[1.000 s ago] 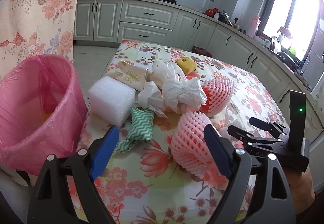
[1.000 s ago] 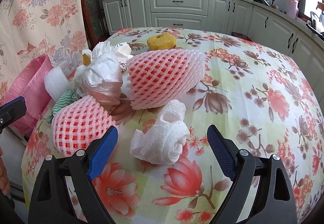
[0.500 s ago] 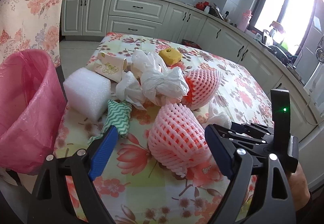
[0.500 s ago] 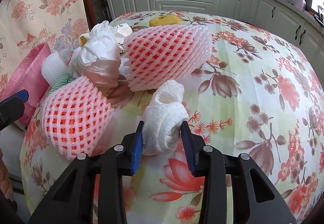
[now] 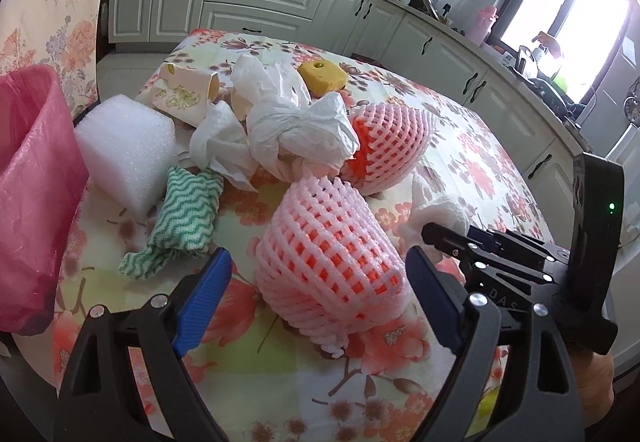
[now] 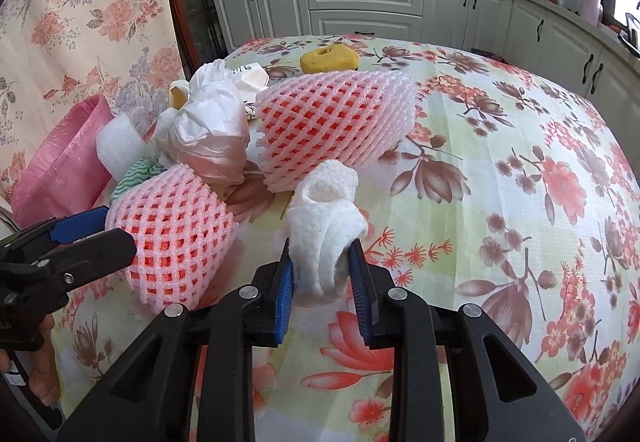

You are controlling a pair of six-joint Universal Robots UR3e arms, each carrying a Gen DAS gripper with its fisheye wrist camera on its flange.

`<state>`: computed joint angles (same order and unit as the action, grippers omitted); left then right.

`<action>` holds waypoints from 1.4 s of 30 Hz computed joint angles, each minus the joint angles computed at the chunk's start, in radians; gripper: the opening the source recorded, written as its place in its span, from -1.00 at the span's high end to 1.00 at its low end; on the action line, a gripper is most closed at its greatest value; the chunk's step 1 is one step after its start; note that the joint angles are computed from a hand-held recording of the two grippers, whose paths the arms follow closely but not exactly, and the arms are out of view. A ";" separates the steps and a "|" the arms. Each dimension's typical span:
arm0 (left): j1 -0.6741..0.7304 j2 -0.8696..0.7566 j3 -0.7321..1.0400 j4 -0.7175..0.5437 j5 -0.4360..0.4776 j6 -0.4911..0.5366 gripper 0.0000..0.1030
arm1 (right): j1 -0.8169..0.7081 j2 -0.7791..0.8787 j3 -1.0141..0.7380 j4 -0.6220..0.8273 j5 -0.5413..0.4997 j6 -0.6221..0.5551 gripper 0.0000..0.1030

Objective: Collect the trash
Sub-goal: 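Grasp the pink foam net with the left tool while the right tool grasps the rolled tissue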

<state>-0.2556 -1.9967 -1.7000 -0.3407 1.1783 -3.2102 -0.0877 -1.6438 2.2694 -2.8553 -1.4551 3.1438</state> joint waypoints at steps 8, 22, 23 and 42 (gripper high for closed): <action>0.007 -0.037 0.040 -0.050 -0.034 0.013 -0.20 | -0.018 -0.041 0.008 0.012 0.009 0.001 0.49; 0.020 0.050 -0.020 -0.021 -0.031 0.050 0.32 | -0.023 -0.117 0.004 0.017 -0.005 0.018 0.49; 0.021 0.064 -0.027 -0.018 -0.031 0.054 0.32 | -0.023 -0.123 0.002 0.020 -0.005 0.018 0.49; 0.097 0.275 -0.111 0.011 -0.007 0.058 0.32 | 0.007 -0.225 -0.066 0.079 -0.009 0.038 0.49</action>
<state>-0.1589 -1.7218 -1.8114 -0.3298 1.1713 -3.1519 -0.0811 -1.8690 2.2036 -2.7766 -1.4642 3.1821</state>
